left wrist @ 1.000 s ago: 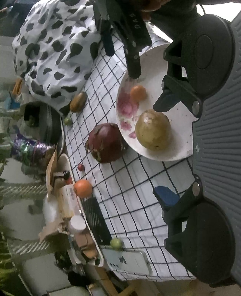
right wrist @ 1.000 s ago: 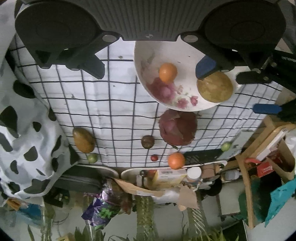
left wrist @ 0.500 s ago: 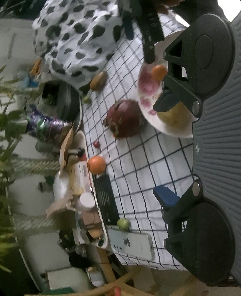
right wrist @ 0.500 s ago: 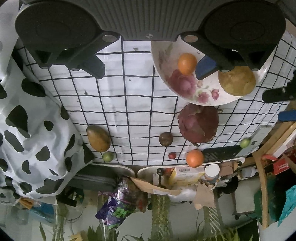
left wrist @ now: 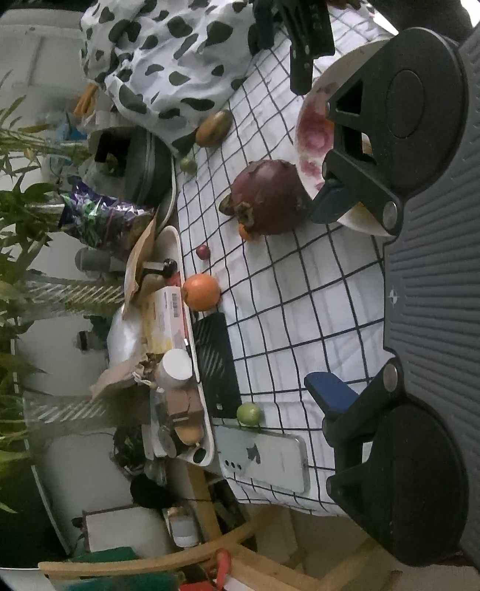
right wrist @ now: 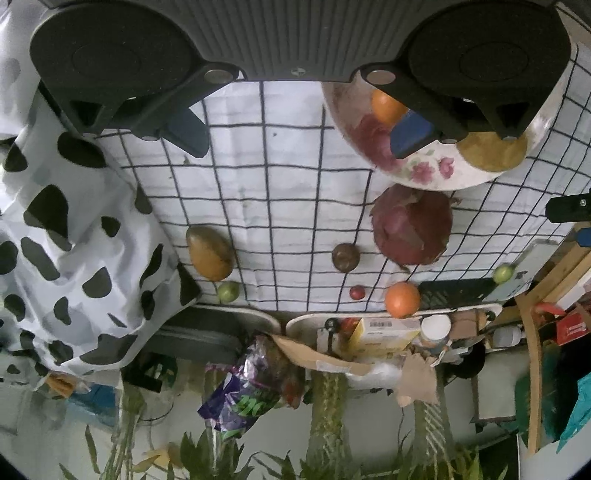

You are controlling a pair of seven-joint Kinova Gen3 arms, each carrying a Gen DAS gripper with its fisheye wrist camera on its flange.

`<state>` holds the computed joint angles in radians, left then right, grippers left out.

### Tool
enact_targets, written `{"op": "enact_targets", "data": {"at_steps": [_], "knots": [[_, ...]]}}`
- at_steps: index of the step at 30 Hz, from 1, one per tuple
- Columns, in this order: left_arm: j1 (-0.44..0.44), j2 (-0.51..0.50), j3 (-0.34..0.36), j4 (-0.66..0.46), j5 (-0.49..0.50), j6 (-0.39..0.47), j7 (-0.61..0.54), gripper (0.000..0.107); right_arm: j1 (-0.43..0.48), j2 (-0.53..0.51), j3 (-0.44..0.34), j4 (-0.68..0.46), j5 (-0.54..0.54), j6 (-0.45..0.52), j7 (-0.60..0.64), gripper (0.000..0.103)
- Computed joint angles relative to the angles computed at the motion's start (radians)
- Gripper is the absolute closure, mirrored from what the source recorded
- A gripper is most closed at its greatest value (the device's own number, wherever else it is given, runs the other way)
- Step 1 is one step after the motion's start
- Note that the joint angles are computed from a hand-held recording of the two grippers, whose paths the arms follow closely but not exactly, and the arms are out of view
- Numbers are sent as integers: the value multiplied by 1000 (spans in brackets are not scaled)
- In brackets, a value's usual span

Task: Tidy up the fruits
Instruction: 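Withdraw both tools from the plate and move the left tool toward the green lime, then grasp the green lime with the left tool and lift it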

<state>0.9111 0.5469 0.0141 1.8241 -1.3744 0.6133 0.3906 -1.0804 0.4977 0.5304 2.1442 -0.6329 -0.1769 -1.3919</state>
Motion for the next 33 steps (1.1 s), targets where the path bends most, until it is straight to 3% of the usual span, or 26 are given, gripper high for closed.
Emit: {"op": "enact_targets", "data": {"at_steps": [8, 19, 24, 28, 33], "knots": [[-28, 15, -2, -39, 81, -10, -114, 20, -26, 25, 48, -14, -23, -4, 40, 0], [-64, 11, -94, -39, 75, -107, -130, 21, -11, 88, 82, -94, 56, 42, 27, 0], [-111, 14, -116, -41, 88, -159, -156, 26, 3, 117, 94, -135, 125, 68, -20, 0], [-166, 26, -129, -56, 163, -214, -241, 41, 19, 141, 98, -167, 182, 70, -60, 0], [-212, 49, -165, -74, 244, -283, -332, 51, 59, 167, 88, -217, 247, 93, -105, 0]]}}
